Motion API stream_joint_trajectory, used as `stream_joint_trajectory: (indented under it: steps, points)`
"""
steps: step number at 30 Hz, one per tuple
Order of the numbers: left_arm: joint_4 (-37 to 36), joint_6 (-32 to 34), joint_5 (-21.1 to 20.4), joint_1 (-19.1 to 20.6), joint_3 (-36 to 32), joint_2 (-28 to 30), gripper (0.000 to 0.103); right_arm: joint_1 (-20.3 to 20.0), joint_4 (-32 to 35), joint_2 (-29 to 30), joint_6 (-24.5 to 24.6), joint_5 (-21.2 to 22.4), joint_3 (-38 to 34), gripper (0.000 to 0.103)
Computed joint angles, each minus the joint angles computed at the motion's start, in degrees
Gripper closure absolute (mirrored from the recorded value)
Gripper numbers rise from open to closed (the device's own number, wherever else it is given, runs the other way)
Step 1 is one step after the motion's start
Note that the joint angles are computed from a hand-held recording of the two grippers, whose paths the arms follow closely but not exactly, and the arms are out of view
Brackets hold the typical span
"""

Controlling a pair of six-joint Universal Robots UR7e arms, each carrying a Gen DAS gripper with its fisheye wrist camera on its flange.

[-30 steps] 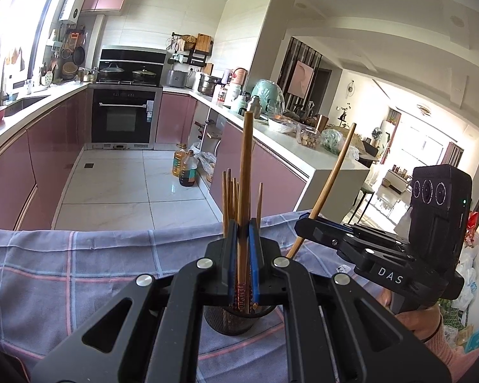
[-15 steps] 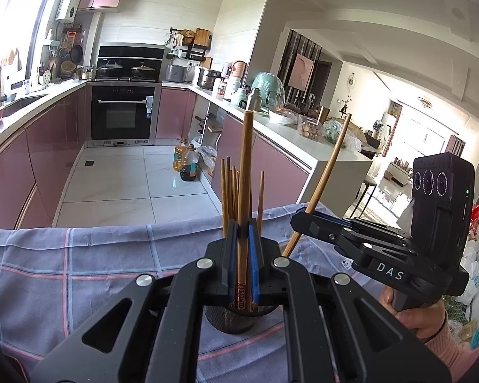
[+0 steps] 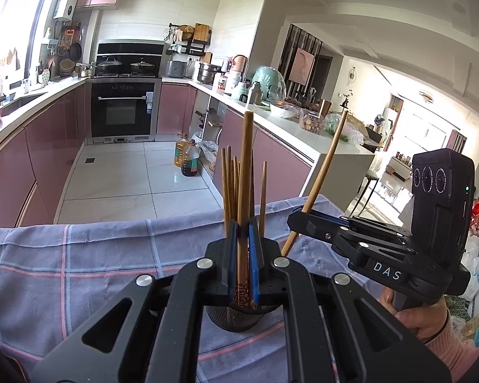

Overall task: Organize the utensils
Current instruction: 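Push both held chopsticks down into the black mesh cup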

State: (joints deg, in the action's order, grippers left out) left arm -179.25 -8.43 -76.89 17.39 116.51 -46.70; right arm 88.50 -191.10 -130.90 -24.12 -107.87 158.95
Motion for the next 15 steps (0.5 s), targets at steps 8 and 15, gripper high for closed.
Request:
stream_joint_trajectory:
  steps: [8, 15]
  points:
    - [0.75, 0.23, 0.06, -0.09, -0.25, 0.02, 0.095, -3.09, 1.48, -1.29, -0.36, 2.56, 0.39, 0.097]
    - [1.47, 0.77, -0.02, 0.19, -0.44, 0.27, 0.095, -5.02, 2.16, -1.87, -0.52, 4.03, 0.81, 0.097]
